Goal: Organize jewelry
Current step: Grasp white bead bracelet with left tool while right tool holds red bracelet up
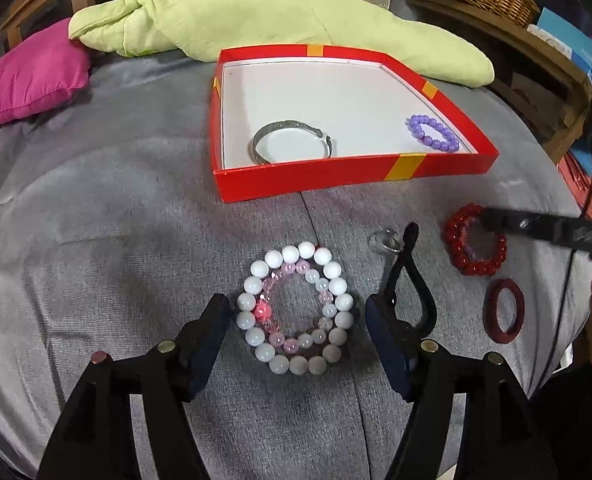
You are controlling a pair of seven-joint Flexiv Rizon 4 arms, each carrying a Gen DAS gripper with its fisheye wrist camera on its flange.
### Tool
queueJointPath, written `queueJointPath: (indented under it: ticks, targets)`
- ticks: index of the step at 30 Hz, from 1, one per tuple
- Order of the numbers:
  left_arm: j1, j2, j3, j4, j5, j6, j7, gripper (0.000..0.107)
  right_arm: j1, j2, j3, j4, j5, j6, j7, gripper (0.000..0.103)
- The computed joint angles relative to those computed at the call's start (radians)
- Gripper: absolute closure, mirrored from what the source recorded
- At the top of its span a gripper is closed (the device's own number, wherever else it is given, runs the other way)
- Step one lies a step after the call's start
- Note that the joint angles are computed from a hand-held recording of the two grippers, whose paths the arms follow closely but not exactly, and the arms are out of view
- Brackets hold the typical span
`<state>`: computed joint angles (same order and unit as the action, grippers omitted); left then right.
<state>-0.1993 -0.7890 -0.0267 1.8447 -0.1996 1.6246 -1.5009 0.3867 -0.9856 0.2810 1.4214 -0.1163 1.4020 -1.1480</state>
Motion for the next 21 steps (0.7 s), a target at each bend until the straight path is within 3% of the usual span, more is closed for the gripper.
queueJointPath:
  ticks: [2,4,10,18,20,21]
  targets:
    - [0.02,0.0,-0.019,0.008,0.0,0.017,0.0,0.039,0.042,0.008,-0.062,0.015,-0.014,0.027,0.029,0.092]
    - [0.025,0.001,-0.022,0.014,0.005,0.038,0.005,0.052,0.07,0.025,-0.107,0.052,-0.024,0.099,0.05,0.092]
    - [0.005,0.004,0.006,0.021,-0.005,0.066,-0.008,0.073,0.064,0.05,-0.117,0.11,-0.052,0.248,0.085,0.092]
    - [0.032,0.011,-0.018,0.032,-0.006,0.083,-0.005,0.074,0.041,0.057,-0.104,0.137,-0.07,0.354,0.14,0.092]
    - [0.015,0.01,0.003,0.021,-0.015,0.052,-0.007,0.068,0.036,0.055,-0.103,0.137,-0.078,0.368,0.154,0.092]
    - [0.038,0.01,-0.025,0.021,-0.016,0.041,-0.002,0.062,0.042,0.057,-0.113,0.14,-0.079,0.371,0.162,0.092]
